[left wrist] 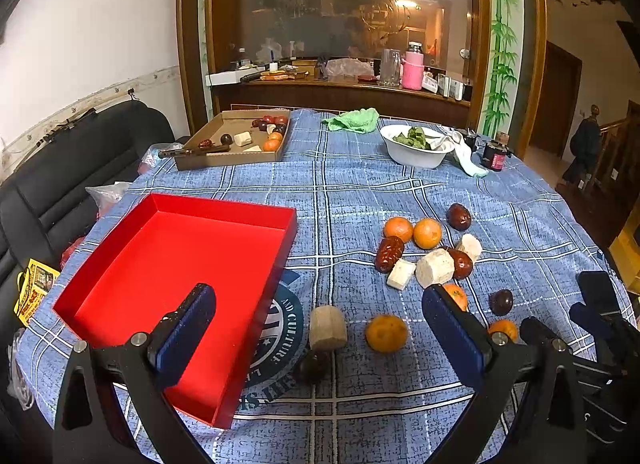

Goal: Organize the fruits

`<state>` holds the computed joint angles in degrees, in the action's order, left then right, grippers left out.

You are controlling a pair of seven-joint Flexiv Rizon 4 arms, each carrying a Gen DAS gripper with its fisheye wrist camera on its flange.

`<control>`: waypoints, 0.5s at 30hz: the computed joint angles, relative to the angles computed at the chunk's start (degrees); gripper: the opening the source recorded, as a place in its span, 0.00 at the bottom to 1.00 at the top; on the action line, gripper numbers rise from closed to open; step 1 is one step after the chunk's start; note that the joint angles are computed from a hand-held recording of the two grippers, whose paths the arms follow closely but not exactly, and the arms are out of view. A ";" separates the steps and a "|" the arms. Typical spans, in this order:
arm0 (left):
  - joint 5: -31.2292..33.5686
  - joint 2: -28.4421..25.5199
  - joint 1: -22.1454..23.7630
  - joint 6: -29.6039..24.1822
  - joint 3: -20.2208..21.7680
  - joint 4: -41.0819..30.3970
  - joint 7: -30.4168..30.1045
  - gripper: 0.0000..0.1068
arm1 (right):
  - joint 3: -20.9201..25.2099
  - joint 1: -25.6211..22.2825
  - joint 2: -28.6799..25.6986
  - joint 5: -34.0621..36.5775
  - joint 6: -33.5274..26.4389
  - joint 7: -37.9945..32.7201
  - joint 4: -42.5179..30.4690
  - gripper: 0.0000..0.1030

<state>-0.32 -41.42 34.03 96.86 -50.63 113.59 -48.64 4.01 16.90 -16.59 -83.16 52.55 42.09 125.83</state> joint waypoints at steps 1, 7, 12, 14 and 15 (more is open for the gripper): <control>0.02 -0.01 -0.09 0.00 0.09 -0.01 0.00 0.96 | -0.02 -0.05 -0.04 0.00 0.11 -0.01 0.02 0.83; -0.51 0.14 -0.89 -0.66 0.88 -0.29 0.05 0.96 | -0.13 -0.43 0.07 -0.47 0.69 0.64 0.41 0.83; -1.78 -0.56 -0.09 -3.09 -0.33 -0.85 1.53 0.96 | -0.11 -0.77 -0.07 -0.50 1.36 0.27 0.76 0.83; -2.62 -1.09 0.53 -4.53 -1.32 -1.20 2.68 0.96 | -0.19 -1.03 0.00 -1.02 2.02 0.18 1.00 0.83; -3.09 -1.49 1.13 -6.10 -2.25 -1.45 3.72 0.96 | -0.24 -1.17 0.06 -1.23 2.19 -0.02 1.07 0.83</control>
